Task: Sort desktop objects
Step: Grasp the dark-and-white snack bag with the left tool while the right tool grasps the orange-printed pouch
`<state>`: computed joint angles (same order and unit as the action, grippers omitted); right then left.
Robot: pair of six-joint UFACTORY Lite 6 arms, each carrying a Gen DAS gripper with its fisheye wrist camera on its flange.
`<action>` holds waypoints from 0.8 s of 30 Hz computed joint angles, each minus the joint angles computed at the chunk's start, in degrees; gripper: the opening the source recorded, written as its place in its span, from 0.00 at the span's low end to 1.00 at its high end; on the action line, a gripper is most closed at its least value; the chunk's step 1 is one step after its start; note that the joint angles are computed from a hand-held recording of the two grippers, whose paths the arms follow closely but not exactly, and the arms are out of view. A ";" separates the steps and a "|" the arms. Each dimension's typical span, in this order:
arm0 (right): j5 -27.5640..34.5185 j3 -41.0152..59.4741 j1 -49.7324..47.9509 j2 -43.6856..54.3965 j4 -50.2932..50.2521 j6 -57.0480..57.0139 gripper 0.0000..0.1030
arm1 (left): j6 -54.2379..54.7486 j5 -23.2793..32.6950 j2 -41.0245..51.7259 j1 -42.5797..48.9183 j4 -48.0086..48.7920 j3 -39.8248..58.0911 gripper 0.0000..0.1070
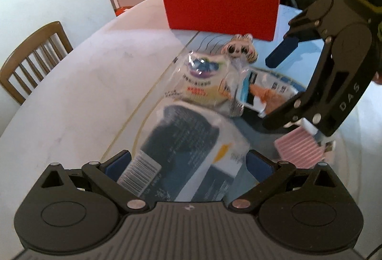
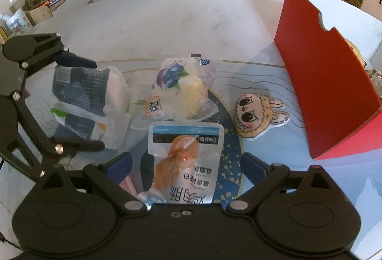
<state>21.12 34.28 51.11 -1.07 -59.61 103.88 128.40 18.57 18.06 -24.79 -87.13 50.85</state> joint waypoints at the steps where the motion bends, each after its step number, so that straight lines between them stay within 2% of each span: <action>1: -0.22 0.54 -0.33 0.87 -0.30 -0.05 0.94 | 1.77 -0.33 0.23 0.11 -2.04 -0.23 0.96; 6: -1.88 1.66 -1.70 3.77 -2.80 1.61 0.92 | 2.06 -0.06 1.30 1.30 -3.97 -0.46 0.96; 15: -0.99 2.78 -1.25 6.60 -8.89 6.24 0.91 | 6.71 -0.22 0.35 1.41 -11.91 -2.51 0.94; 18: 0.29 3.09 -0.83 7.12 -9.94 7.13 0.86 | 5.40 -0.29 0.40 1.16 -11.87 -2.21 0.87; 22: 1.90 2.81 -0.05 6.55 -9.74 7.32 0.73 | 4.93 -1.53 -0.67 0.32 -13.73 -2.78 0.72; 24: 1.68 2.56 -0.26 6.13 -9.47 7.09 0.70 | 3.66 -2.51 -1.04 -0.13 -13.51 -2.73 0.68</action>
<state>22.79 36.84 50.85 5.06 -69.08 110.97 132.06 16.07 17.02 -24.91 -100.63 48.12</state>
